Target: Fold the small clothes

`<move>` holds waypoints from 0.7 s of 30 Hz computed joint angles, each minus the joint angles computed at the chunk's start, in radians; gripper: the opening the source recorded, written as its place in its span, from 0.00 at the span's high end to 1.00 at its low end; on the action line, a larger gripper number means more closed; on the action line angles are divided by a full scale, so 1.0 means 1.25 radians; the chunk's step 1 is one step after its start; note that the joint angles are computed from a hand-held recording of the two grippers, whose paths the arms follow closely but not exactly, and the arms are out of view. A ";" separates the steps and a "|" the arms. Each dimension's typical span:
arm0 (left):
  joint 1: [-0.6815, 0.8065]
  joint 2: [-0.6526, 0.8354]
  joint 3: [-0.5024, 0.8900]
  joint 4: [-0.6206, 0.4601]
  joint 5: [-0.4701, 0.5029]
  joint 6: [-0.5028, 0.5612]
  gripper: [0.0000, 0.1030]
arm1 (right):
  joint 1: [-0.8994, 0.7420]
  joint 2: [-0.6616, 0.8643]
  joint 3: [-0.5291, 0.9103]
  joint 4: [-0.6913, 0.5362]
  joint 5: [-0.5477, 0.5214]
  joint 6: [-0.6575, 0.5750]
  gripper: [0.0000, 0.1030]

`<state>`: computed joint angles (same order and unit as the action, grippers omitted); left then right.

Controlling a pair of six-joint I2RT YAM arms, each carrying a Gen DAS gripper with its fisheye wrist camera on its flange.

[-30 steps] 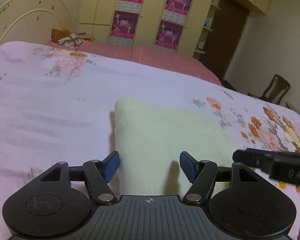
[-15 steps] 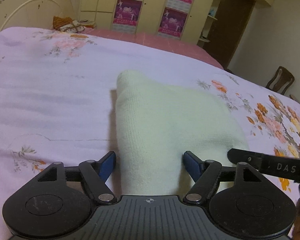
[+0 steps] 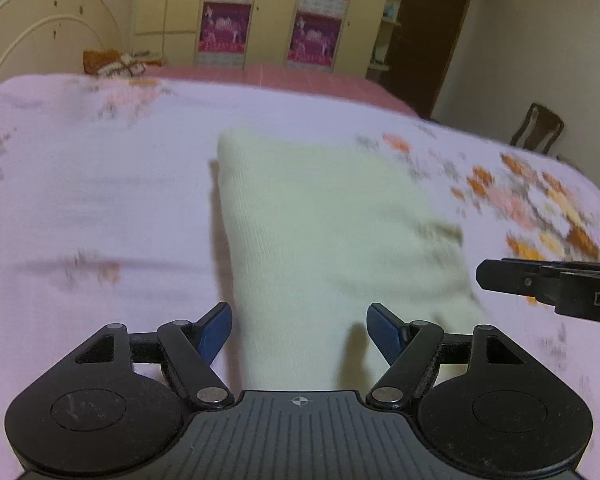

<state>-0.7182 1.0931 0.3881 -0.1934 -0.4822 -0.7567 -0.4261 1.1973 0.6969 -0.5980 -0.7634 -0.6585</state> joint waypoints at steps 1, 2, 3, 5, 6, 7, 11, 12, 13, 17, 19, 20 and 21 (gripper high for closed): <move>-0.014 0.012 -0.003 -0.001 0.001 -0.018 0.28 | -0.011 -0.017 -0.018 -0.012 -0.002 -0.022 0.68; -0.028 0.025 -0.007 0.003 0.001 -0.038 0.28 | -0.021 -0.029 -0.032 -0.023 -0.005 -0.042 0.70; -0.046 0.038 -0.013 0.013 -0.016 -0.052 0.28 | -0.022 -0.032 -0.041 -0.028 0.000 -0.053 0.70; -0.083 0.061 -0.014 0.020 -0.059 -0.070 0.28 | -0.023 -0.034 -0.067 -0.030 0.021 -0.082 0.72; -0.089 0.069 -0.010 0.019 -0.065 -0.077 0.28 | -0.021 -0.035 -0.078 -0.023 0.033 -0.087 0.72; -0.091 0.071 -0.008 0.015 -0.066 -0.086 0.28 | -0.015 -0.036 -0.092 -0.007 0.053 -0.093 0.73; -0.096 0.072 0.000 -0.001 -0.064 -0.099 0.13 | -0.027 -0.041 -0.159 0.083 0.076 -0.102 0.68; -0.093 0.081 0.007 -0.005 -0.053 -0.099 0.01 | -0.034 -0.030 -0.154 0.079 0.070 -0.077 0.68; -0.091 0.084 0.010 -0.008 -0.042 -0.099 0.00 | -0.044 -0.029 -0.155 0.075 0.064 -0.071 0.67; -0.108 0.105 0.020 -0.017 -0.061 -0.110 0.00 | -0.046 -0.035 -0.164 0.083 0.064 -0.052 0.67; -0.103 0.104 0.026 -0.029 -0.053 -0.114 0.00 | -0.049 -0.024 -0.153 0.072 0.063 -0.049 0.65; -0.099 0.108 0.034 -0.040 -0.050 -0.120 0.00 | -0.048 -0.015 -0.146 0.070 0.064 -0.045 0.64; -0.096 0.116 0.047 -0.057 -0.046 -0.132 0.00 | -0.048 -0.013 -0.143 0.067 0.066 -0.042 0.63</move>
